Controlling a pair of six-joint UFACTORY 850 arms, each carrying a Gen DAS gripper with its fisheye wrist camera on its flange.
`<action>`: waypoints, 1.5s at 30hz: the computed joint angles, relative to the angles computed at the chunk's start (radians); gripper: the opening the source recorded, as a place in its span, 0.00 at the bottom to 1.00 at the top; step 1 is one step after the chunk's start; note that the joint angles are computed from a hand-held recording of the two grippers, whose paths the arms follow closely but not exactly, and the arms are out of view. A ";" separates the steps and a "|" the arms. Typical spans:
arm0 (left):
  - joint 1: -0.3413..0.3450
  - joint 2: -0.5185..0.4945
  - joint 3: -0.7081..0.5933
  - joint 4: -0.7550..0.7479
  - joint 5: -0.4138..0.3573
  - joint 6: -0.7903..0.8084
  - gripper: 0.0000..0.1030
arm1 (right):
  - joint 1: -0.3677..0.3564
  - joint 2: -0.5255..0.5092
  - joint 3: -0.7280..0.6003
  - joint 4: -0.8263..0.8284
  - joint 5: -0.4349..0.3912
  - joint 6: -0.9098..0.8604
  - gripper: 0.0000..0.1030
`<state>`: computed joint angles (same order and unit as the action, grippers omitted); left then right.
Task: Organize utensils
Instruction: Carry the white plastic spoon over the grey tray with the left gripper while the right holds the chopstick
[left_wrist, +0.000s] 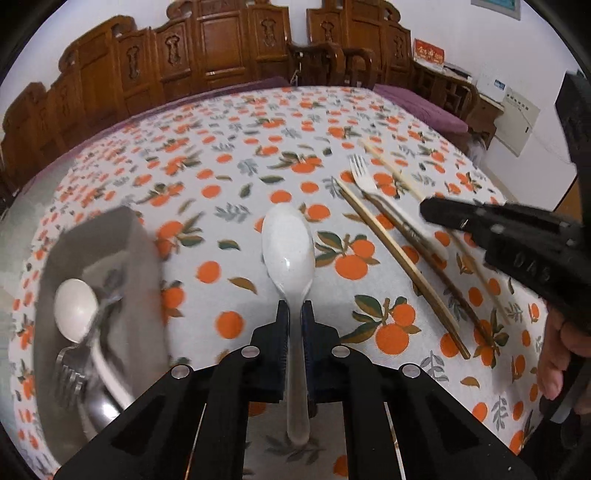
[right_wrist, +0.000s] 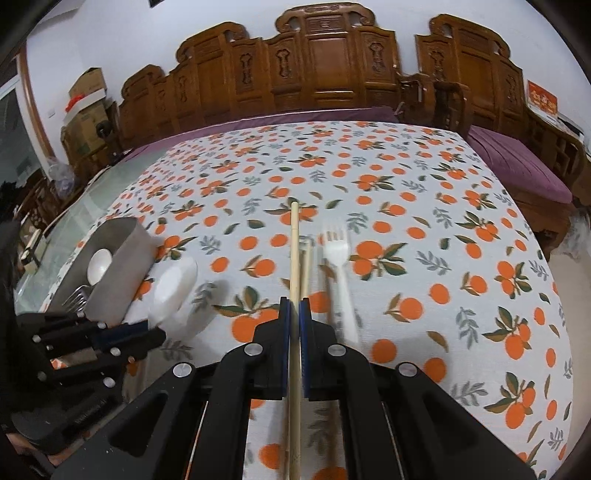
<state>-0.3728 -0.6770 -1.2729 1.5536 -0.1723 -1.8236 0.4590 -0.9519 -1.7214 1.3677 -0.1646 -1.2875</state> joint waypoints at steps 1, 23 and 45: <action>0.002 0.011 0.010 0.029 -0.002 -0.026 0.06 | 0.005 0.002 0.000 0.010 -0.006 -0.015 0.06; 0.042 0.221 0.208 0.573 -0.043 -0.533 0.06 | 0.061 0.053 0.055 0.242 -0.053 -0.315 0.06; 0.135 0.300 0.307 0.546 -0.060 -0.514 0.06 | 0.096 0.143 0.151 0.527 -0.121 -0.621 0.06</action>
<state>-0.2375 -0.3773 -0.9657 2.0997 -0.2320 -2.3376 0.5555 -0.8094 -1.5703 1.8946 -0.2858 -1.9082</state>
